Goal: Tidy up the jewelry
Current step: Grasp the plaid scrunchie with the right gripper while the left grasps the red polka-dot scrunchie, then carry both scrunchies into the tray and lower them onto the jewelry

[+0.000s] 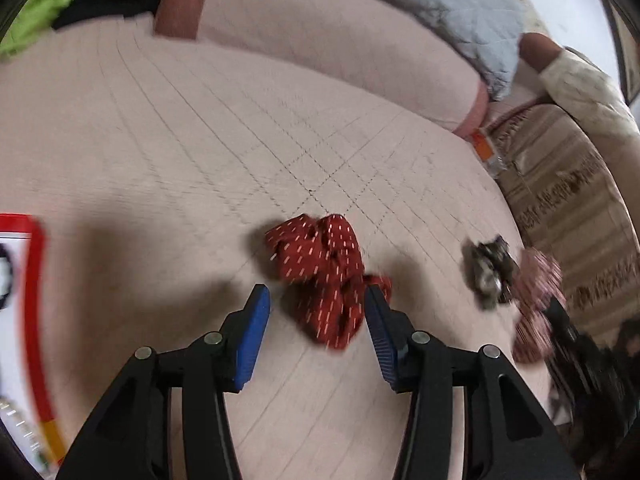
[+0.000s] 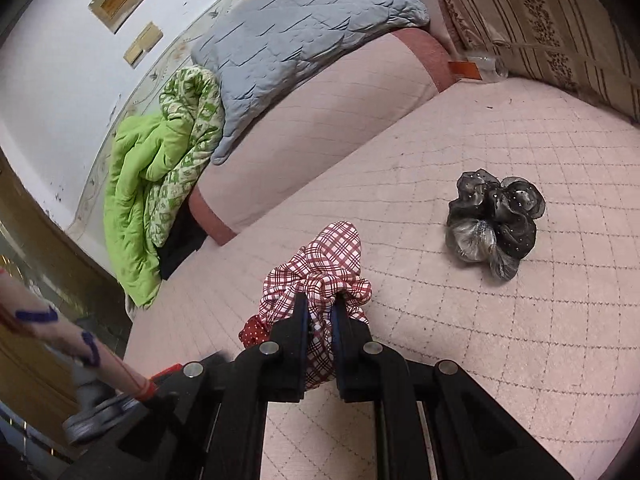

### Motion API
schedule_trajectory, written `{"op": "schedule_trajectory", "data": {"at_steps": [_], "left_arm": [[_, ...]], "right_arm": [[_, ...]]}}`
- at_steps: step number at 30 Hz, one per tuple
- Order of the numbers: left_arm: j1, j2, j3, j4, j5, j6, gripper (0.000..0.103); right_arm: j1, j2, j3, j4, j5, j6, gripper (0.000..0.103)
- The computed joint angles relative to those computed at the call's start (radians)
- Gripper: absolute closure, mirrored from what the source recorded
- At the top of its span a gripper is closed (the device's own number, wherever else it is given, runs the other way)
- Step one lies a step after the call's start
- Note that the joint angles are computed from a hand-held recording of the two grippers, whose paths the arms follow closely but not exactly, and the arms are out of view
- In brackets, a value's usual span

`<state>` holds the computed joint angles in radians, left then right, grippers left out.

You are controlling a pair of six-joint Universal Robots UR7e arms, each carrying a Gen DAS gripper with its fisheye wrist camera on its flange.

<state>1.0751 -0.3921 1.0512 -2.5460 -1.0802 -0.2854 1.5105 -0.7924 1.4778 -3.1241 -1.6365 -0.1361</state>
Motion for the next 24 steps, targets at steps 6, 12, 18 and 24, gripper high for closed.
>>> {"op": "schedule_trajectory", "data": {"at_steps": [6,12,18,24], "left_arm": [[0.011,0.069,-0.076,0.026,0.034,0.033,0.096],[-0.029,-0.081,0.201,-0.222,0.059,0.159,0.096],[-0.054,-0.24,0.426,-0.346,0.04,0.192,0.096],[-0.077,-0.285,0.525,-0.349,0.057,0.177,0.096]], "right_arm": [[-0.01,0.01,-0.028,0.031,0.026,-0.003,0.091],[-0.014,0.005,-0.023,0.027,0.047,0.0,0.091],[-0.009,-0.001,-0.009,0.041,0.052,-0.022,0.091],[0.005,0.007,-0.011,0.069,0.035,-0.055,0.091]]}}
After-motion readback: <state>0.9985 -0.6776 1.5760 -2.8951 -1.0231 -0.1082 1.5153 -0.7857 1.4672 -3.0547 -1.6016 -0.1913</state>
